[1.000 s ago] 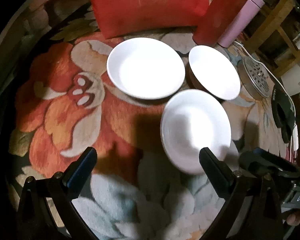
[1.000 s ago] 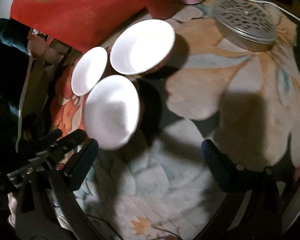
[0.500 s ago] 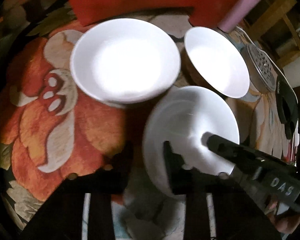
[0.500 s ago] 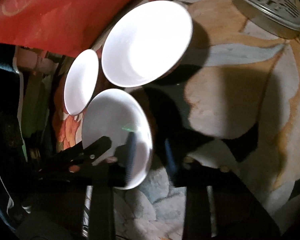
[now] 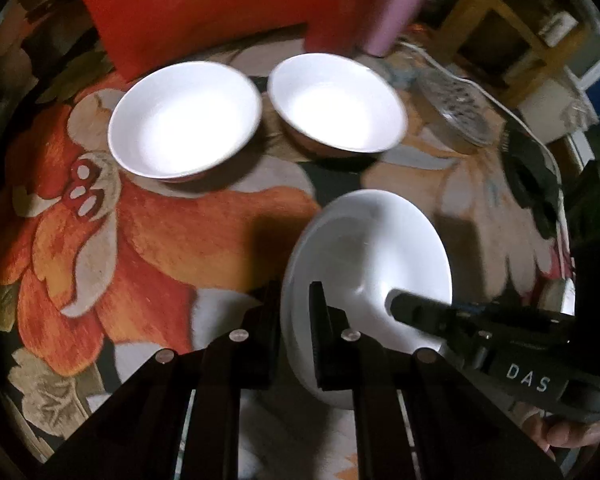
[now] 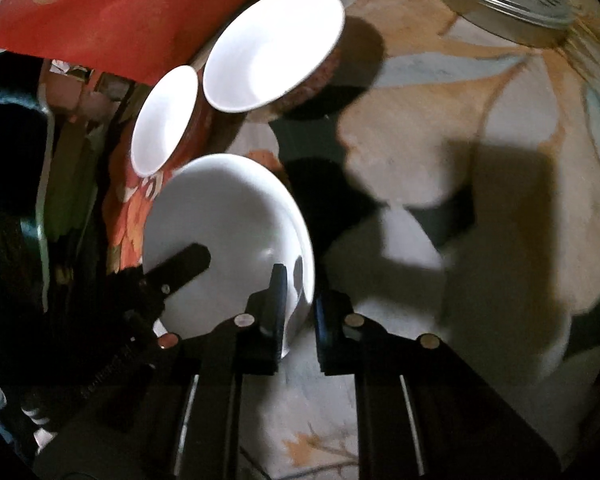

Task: Organize plates and bowls
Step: 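Carry the white bowl with the right gripper over the stacked plates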

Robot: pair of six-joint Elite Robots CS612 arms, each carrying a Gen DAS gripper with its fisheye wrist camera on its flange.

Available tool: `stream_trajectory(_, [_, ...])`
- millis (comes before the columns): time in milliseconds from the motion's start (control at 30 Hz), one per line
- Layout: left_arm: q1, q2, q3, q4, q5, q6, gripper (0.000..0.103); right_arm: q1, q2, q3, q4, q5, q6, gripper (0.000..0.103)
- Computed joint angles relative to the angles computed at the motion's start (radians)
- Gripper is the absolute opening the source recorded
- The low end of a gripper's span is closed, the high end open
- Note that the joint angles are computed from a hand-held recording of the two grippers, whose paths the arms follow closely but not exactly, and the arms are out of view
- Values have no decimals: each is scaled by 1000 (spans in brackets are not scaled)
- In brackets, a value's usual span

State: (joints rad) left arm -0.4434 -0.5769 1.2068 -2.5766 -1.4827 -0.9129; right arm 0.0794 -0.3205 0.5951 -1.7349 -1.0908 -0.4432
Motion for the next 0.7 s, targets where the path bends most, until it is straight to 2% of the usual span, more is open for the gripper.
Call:
stream_trajectory(300, [-39, -6, -17, -17, -27, 49, 11, -50, -125, 210, -130, 5, 24, 13])
stream_trajectory(700, [-85, 42, -136, 19, -85, 116, 11, -112, -181, 287, -159, -34, 78, 13])
